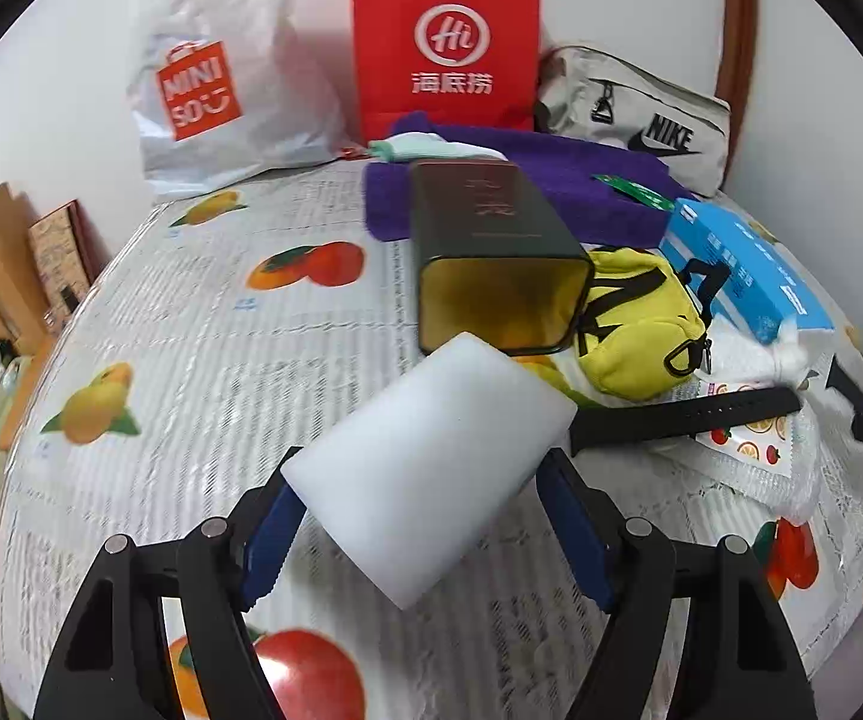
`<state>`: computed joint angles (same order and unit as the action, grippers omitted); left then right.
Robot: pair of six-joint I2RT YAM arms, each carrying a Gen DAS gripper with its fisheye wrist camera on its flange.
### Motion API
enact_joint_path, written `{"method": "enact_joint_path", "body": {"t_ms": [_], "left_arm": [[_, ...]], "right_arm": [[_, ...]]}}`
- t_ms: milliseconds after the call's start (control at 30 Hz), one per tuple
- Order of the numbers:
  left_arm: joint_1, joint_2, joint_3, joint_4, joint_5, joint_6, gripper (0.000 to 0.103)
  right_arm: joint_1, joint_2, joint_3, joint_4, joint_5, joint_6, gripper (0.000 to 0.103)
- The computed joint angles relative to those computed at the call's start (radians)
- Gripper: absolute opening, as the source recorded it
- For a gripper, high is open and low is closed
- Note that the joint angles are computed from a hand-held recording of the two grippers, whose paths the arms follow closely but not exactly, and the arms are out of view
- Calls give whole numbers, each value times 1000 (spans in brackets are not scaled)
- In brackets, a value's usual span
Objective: Organize soft objects
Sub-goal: 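Carry the foam block with the left tool while the right tool carries the strap toward the purple towel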
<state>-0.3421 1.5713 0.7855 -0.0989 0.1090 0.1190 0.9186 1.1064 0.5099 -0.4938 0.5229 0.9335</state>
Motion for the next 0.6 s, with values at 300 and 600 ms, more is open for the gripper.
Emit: {"method": "enact_joint_path", "body": {"t_ms": [300,600], "left_arm": [[27,-61,12,-95,49,-69,75],[-14,-53,117,-170,52,-116,75]], "right_arm": [[-40,4,-62,53,-48,34,26],[-72,-121,-39,-14,-78,-21,26]]}}
